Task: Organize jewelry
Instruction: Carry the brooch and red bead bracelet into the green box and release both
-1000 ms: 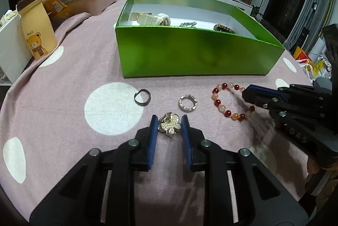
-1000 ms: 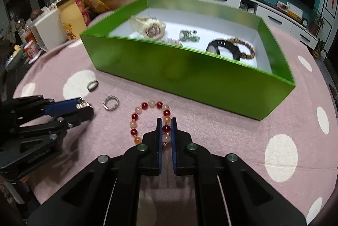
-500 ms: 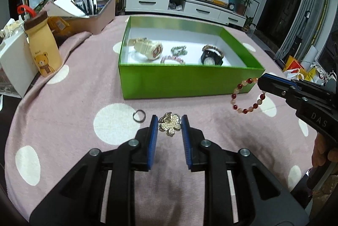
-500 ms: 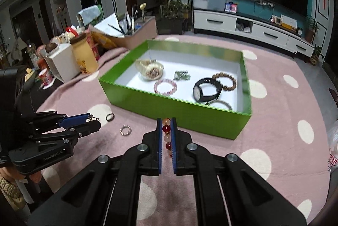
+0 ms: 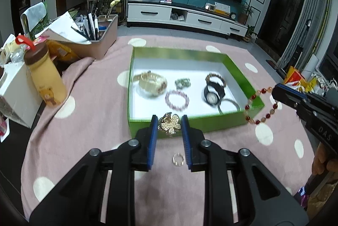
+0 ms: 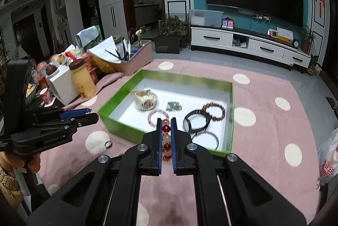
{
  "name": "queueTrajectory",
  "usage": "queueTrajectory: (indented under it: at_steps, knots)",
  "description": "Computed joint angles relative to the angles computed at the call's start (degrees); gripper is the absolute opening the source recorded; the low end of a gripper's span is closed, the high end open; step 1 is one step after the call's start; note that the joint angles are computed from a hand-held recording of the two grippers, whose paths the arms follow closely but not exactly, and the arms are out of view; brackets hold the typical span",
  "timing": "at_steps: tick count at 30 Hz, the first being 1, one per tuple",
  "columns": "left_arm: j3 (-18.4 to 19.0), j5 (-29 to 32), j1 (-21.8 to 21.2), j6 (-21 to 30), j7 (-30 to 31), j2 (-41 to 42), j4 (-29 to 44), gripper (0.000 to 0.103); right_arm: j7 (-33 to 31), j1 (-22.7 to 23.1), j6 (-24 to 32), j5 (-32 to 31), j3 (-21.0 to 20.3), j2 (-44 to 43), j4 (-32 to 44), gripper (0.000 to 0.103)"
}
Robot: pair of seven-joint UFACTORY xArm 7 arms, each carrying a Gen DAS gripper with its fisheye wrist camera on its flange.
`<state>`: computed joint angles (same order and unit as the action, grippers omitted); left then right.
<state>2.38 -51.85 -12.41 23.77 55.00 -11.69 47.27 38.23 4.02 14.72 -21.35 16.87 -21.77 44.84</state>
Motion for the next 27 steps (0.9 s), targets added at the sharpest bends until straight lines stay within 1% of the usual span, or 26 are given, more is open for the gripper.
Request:
queueTrajectory:
  at_steps: [4,6,13,17,21,24,27]
  knots:
    - [-0.6,1.4,0.6,1.0,-2.0,3.4,4.6,0.022,-0.4,-0.5,-0.5,-0.5,-0.4,2.2,2.3,0.007]
    - [-1.4,2.8,1.3,1.7,-4.1,5.8,7.4,0.022,-0.5,-0.5,-0.5,-0.7,-0.7,3.6,3.7,0.007]
    - [-4.6,7.8,3.8,2.3,-9.8,12.3,13.8,0.022,-1.9,1.1,-0.6,-0.5,-3.1,8.9,8.3,0.007]
    - [-6.2,11.1,4.9,2.1,-12.8,15.4,16.2,0.022,-3.5,3.1,-0.7,1.5,-5.1,11.8,10.0,0.007]
    - [-7.2,13.6,6.0,2.9,-15.1,18.0,18.2,0.022,-6.1,5.1,-0.8,4.9,-7.1,14.5,11.1,0.007]
    - [-7.9,15.8,6.5,2.7,-16.7,19.1,18.6,0.022,-8.5,6.4,-0.7,8.0,-8.3,16.3,11.6,0.007]
    - [-8.3,19.1,6.5,2.3,-19.0,20.6,19.2,0.022,-9.8,7.1,-0.2,9.5,-8.8,17.9,12.3,0.007]
